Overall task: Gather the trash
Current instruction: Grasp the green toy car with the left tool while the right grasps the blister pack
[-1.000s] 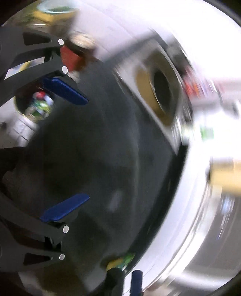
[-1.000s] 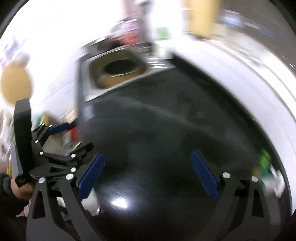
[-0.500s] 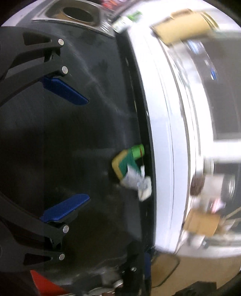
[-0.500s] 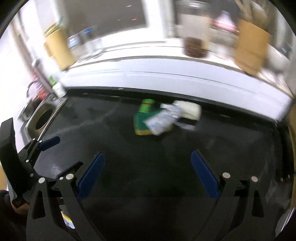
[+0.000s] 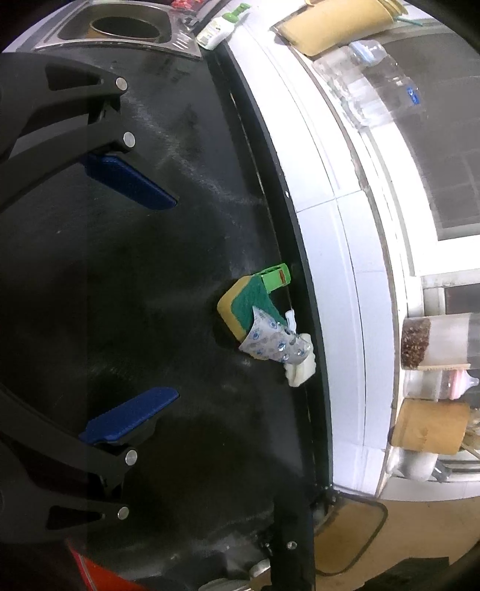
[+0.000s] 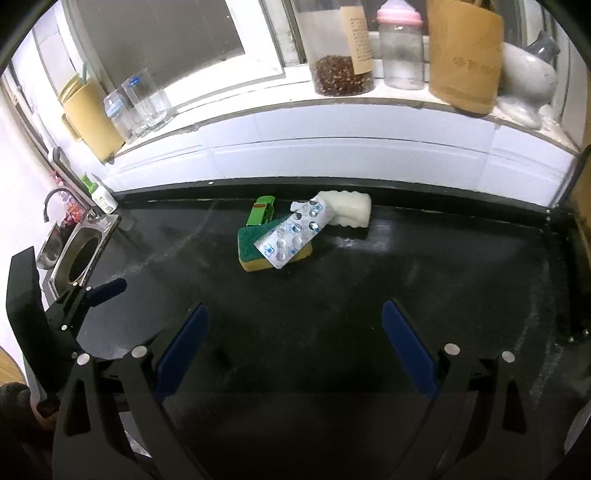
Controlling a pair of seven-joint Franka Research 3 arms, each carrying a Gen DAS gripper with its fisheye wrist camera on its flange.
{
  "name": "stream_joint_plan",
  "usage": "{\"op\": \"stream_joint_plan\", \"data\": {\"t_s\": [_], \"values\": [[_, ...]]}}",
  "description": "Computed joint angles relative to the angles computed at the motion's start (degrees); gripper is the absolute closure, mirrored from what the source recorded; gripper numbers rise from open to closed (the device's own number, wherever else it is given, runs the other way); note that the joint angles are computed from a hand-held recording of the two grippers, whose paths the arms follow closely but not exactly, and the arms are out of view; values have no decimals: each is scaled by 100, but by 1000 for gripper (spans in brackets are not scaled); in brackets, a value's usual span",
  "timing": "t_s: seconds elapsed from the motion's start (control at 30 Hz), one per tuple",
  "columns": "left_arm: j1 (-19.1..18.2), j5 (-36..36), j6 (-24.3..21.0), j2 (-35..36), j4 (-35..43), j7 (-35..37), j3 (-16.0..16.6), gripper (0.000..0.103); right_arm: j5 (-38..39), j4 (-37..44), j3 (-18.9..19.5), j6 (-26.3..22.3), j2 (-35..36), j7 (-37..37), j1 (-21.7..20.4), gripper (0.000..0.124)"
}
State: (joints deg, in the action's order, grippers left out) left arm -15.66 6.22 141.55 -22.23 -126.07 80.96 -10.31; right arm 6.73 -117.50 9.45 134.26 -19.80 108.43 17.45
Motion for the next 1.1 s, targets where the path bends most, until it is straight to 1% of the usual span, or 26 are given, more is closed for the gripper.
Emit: {"op": "stream_joint_plan", "data": {"t_s": [0.17,0.33,0.43,0.5,0.57,0.7,0.87,0.9,0.93,0.97,1.07,1.1], "values": [[95,-76,28,428,304,61,79,9,-14,516,-19,-16,681,117,4,32],[256,-169,28,1003,761,176,118,9,-46,1334,-137,-76,1655,406,80,32],[362,-318,26,1499,1188,316,139,9,-65,1851,-253,-136,2229,602,150,32],[454,-342,-23,1950,1600,362,120,9,-37,2179,-334,-252,2580,695,189,33],[542,-437,-105,2372,2013,413,89,9,58,2472,-408,-358,2902,761,209,40],[687,-557,-309,3132,2782,405,-9,9,150,3015,-529,-703,3458,910,238,45],[762,-586,-504,3798,3442,409,-130,9,436,3251,-567,-902,3772,899,188,48],[763,-581,-564,3917,3563,405,-149,9,509,3246,-564,-899,3791,864,169,52],[761,-564,-623,3997,3645,407,-165,9,616,3211,-554,-862,3789,814,140,61],[759,-565,-669,4093,3735,412,-184,9,751,3148,-535,-792,3761,736,101,65],[761,-573,-696,4238,3841,435,-229,9,866,3070,-534,-721,3683,579,72,75],[759,-575,-709,4273,3868,433,-237,9,911,3026,-532,-687,3635,510,55,76]]}}
